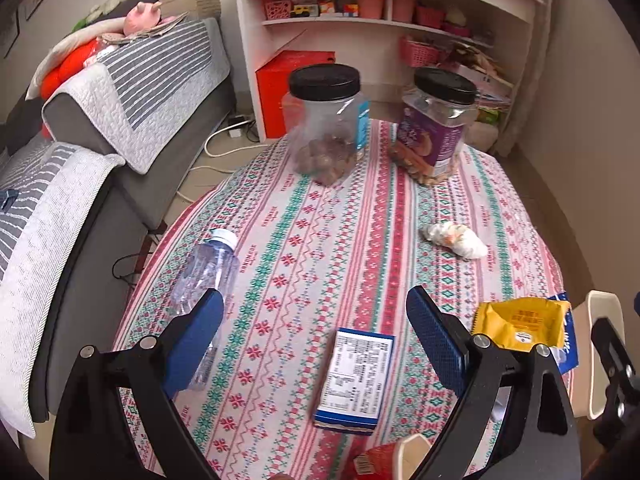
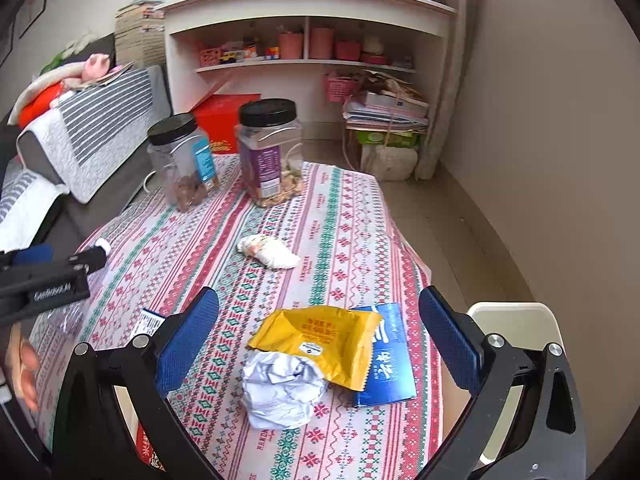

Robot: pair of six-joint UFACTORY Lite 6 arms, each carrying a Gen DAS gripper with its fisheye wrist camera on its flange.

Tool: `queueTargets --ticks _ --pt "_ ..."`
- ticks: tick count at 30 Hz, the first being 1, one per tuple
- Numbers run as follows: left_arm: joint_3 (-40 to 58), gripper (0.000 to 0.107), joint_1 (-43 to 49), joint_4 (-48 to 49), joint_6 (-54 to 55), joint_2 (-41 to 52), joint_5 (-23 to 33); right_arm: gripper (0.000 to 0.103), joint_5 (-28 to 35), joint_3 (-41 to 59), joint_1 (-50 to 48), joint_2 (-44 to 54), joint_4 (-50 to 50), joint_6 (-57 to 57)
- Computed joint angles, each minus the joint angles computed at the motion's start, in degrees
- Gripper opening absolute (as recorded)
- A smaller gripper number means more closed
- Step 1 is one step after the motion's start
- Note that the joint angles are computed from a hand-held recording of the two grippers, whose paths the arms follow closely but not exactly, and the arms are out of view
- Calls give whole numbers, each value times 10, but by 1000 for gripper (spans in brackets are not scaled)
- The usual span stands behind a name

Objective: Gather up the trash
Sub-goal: 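Move both tools back to the table toward the water bottle and noodle cup, then grasp the plastic water bottle with the left tool while the right tool grasps the red noodle cup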

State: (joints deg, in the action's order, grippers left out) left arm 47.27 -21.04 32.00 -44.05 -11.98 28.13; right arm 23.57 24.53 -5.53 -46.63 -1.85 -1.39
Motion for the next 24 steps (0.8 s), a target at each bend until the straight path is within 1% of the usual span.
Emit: queueTargets --ticks 1,3,4,6,7,9,12,14,16,18,19,21,23,24 --pt "7 90 24 -25 35 11 -4 96 5 -1 23 0 -18 22" --pt "28 90 66 -67 102 44 -7 96 25 3 57 5 -2 10" --pt "39 90 84 -67 117 64 -9 96 38 7 79 11 5 7" --pt "60 90 111 -37 112 104 -12 96 66 12 129 23 9 13" --pt "71 90 125 -31 119 122 -13 96 79 11 162 27 5 28" --pt "100 90 155 -55 167 165 -11 96 105 8 240 31 -8 70" --pt "143 90 190 -78 220 222 -3 96 131 7 351 46 -39 165" --pt "167 90 206 -73 228 256 0 96 133 8 387 73 -36 193" --pt "189 90 220 -87 247 288 6 96 126 5 409 104 -43 222" --pt "219 90 234 -126 293 327 21 96 118 1 401 125 -23 209" --pt "231 90 238 -130 301 345 27 96 111 2 390 141 -1 190" --pt "247 90 241 -107 283 373 33 96 98 2 358 169 70 125" --pt "263 90 247 -108 290 400 40 89 89 -2 323 197 146 50" --pt "270 90 252 -121 302 411 43 75 88 0 315 212 169 27"
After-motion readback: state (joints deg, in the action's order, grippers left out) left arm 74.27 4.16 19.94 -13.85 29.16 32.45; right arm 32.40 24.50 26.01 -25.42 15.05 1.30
